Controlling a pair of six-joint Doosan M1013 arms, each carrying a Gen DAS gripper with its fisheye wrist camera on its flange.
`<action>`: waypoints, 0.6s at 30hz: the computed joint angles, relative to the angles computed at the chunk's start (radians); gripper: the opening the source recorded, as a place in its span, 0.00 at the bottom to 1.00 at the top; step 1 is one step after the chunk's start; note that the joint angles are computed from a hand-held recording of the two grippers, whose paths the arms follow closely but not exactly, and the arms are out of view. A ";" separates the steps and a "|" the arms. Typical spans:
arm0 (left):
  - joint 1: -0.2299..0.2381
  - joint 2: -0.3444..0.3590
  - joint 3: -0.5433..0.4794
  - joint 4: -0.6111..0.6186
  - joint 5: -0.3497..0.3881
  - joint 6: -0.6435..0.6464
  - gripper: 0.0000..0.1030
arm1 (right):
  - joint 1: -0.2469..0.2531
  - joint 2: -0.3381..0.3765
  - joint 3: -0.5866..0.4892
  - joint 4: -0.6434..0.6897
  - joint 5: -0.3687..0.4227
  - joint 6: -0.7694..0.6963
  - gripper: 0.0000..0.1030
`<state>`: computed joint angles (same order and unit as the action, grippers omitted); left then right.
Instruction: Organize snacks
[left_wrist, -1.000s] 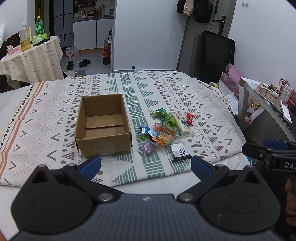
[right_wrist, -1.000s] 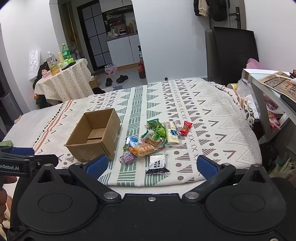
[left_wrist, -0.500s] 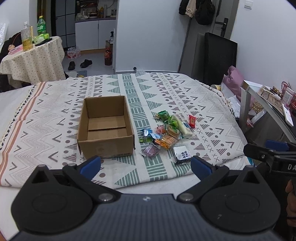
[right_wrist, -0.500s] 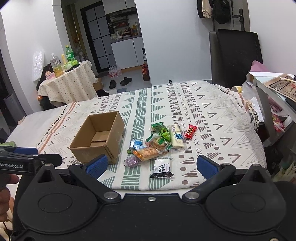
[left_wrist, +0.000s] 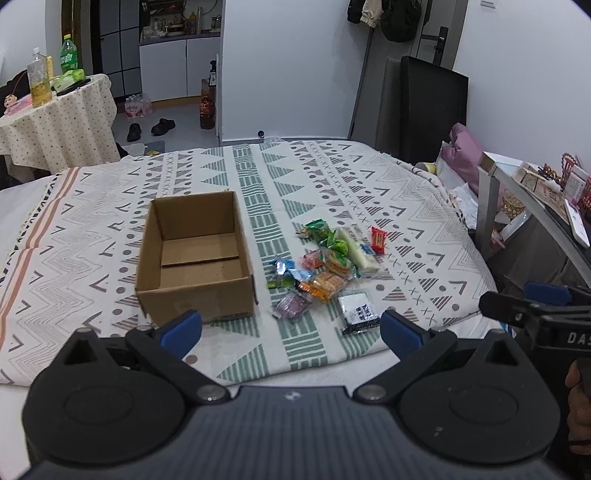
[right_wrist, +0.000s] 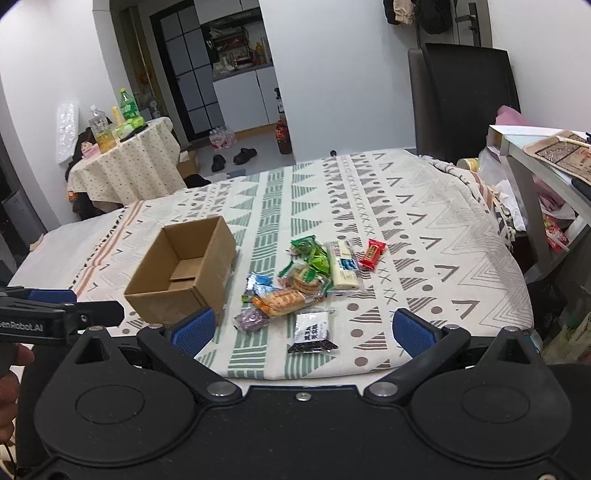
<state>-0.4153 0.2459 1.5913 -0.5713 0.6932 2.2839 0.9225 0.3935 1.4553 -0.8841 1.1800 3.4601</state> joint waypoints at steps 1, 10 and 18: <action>-0.002 0.004 -0.004 -0.004 0.004 -0.005 0.99 | -0.002 -0.001 0.004 0.002 -0.001 -0.002 1.00; -0.042 0.040 -0.029 0.072 -0.008 -0.105 0.98 | -0.032 -0.021 0.057 0.035 -0.048 0.025 1.00; -0.067 0.085 -0.060 0.119 -0.004 -0.153 0.98 | -0.064 -0.029 0.105 0.045 -0.113 0.058 1.00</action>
<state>-0.4825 0.3306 1.5317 -0.4527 0.6894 2.1306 0.8582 0.3649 1.5603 -0.8389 1.0668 3.5178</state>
